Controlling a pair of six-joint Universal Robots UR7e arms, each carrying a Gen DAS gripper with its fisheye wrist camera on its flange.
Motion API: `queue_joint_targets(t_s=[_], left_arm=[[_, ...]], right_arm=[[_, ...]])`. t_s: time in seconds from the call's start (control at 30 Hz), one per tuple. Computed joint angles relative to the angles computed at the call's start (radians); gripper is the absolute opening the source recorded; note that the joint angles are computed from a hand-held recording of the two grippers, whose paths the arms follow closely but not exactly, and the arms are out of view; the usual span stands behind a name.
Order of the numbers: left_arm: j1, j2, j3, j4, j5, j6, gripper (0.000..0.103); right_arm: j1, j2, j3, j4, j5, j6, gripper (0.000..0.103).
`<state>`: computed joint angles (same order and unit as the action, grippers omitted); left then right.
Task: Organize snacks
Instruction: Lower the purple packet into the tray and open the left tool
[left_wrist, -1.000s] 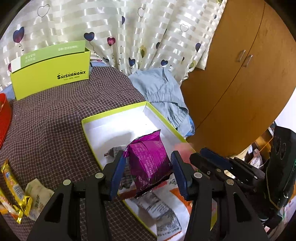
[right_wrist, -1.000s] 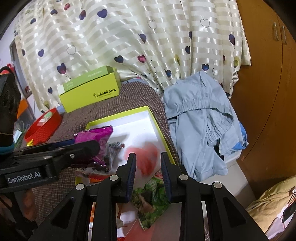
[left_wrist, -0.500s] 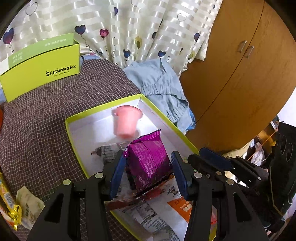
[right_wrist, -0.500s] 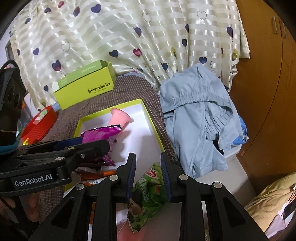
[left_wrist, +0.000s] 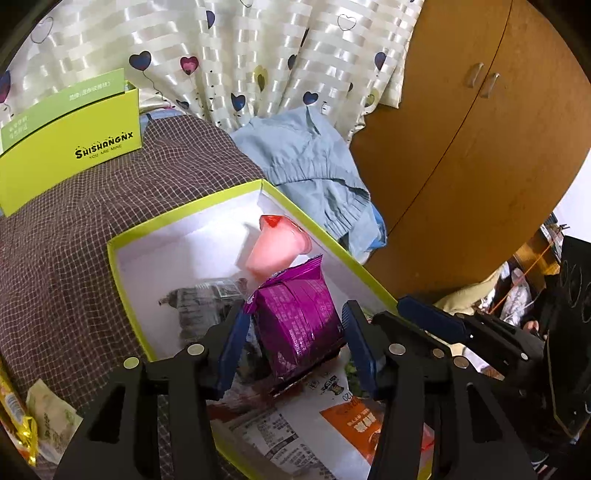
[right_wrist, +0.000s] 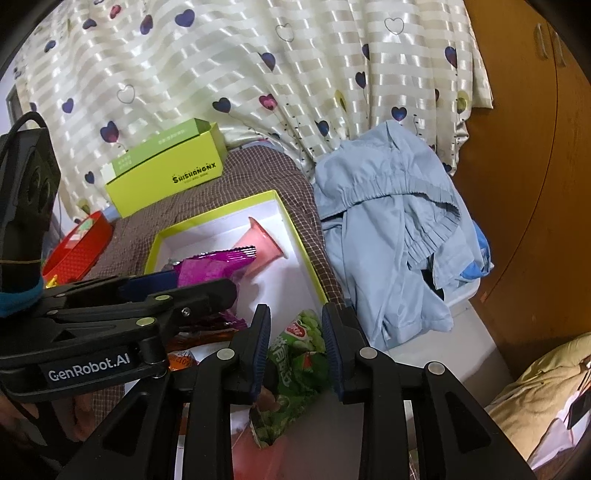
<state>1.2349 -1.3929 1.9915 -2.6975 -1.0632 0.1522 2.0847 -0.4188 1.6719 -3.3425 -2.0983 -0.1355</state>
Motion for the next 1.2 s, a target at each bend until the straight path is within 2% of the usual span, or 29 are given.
queue_joint_targets(t_s=[0.57, 0.9, 1.2], left_arm=[[-0.005, -0.011, 0.010, 0.002, 0.020, -0.014, 0.054], [-0.016, -0.034, 0.028, -0.006, 0.044, -0.020, 0.059], [-0.011, -0.054, 0.038, -0.006, 0.041, -0.039, 0.059]], right_arm=[[-0.001, -0.003, 0.009, -0.007, 0.002, -0.003, 0.036], [0.016, -0.003, 0.031, -0.006, -0.017, -0.021, 0.055], [0.026, -0.001, 0.023, 0.028, -0.027, -0.007, 0.065]])
